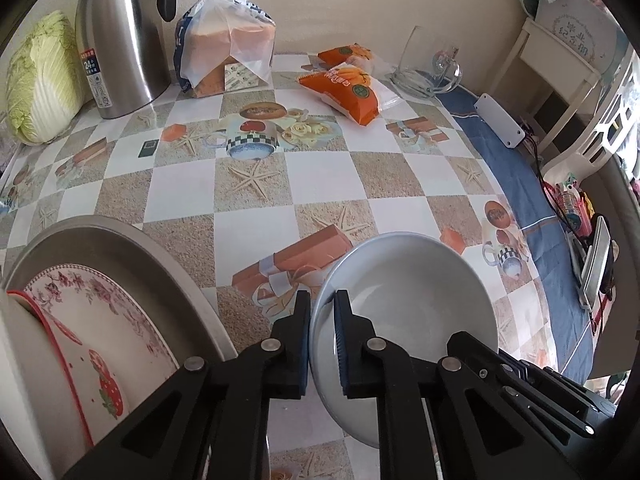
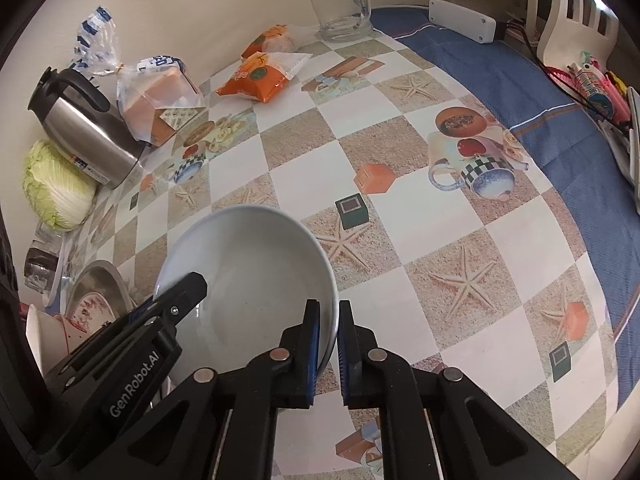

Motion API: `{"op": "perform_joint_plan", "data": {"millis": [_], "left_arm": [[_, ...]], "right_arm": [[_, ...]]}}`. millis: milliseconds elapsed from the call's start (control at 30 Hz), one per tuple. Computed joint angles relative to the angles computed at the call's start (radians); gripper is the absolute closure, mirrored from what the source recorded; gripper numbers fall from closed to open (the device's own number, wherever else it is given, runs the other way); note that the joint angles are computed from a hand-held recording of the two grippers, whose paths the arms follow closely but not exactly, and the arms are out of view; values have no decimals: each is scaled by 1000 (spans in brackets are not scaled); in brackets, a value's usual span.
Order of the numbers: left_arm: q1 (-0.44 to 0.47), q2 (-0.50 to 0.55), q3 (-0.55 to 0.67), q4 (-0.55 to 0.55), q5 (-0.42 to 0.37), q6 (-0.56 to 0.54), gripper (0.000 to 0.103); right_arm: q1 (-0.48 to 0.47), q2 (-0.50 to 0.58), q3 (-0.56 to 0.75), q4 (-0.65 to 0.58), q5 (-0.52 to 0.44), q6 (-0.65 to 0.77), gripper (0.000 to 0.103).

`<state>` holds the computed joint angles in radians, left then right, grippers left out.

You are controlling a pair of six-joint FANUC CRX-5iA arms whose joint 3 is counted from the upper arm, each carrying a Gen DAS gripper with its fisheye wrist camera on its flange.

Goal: Organize plates and bowls
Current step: 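Lift the white round bowl and carry it over the basin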

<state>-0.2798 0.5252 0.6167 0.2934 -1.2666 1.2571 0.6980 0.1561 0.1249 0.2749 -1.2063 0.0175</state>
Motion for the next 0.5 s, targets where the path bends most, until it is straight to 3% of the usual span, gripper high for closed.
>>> {"op": "perform_joint_plan", "data": {"millis": [500], "left_arm": [[88,-97,-31,65,53,5,91]], "right_arm": [[62,11,99,133,9,-4,93]]}}
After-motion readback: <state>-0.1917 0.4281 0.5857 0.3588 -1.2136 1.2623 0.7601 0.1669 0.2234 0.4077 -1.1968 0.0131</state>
